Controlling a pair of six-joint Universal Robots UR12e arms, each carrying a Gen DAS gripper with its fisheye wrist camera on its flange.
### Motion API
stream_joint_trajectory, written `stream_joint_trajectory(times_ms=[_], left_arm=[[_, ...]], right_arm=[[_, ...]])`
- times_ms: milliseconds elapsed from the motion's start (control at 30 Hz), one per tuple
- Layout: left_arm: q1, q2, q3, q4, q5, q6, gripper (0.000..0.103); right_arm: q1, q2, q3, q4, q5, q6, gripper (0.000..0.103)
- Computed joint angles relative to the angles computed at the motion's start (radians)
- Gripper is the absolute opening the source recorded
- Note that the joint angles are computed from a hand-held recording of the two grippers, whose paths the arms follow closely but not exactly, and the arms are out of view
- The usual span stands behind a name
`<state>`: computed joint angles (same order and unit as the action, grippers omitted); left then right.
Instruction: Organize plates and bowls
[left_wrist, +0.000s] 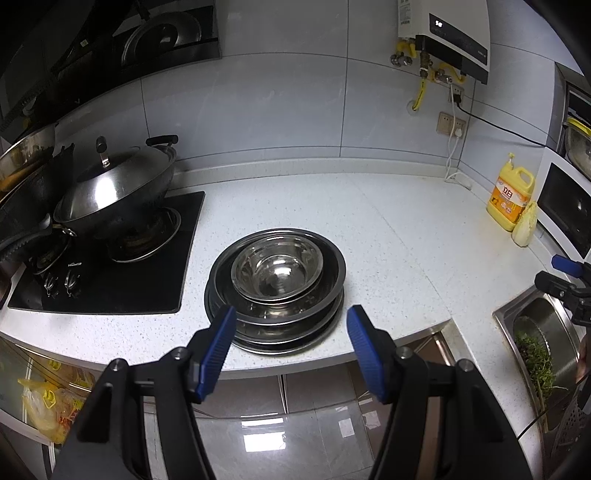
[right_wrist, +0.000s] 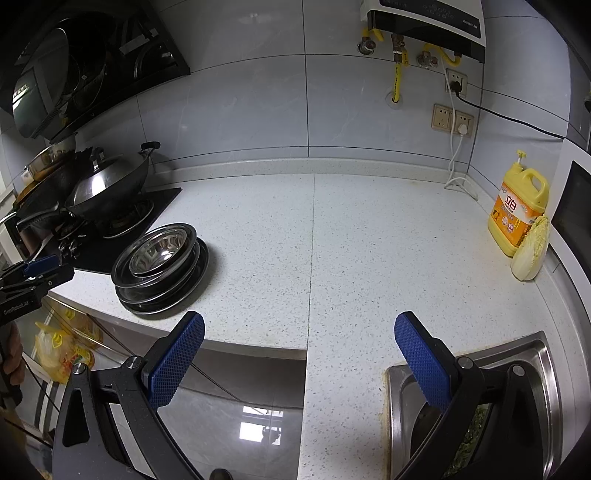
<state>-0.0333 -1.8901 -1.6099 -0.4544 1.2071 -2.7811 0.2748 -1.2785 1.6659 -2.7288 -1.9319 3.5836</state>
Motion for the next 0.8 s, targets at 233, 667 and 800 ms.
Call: stream_joint_trajectory(times_ms=[233, 667, 800], left_arm=[[-0.006, -0.014, 0.023, -0.035, 0.01, -0.009, 0.06], [-0.011, -0.015, 0.041, -0.111, 0.019, -0.022, 0.06], [-0.013, -0.011, 0.037, -0.112, 0.024, -0.027, 0.06]], right_arm=[[-0.008, -0.001, 0.008, -0.009, 0.013, -0.009, 0.101], [-0.015, -0.006, 0.018, -0.017, 0.026, -0.017, 0.101], [-0.017, -0.007, 0.02, -0.019, 0.03, -0.02, 0.101]])
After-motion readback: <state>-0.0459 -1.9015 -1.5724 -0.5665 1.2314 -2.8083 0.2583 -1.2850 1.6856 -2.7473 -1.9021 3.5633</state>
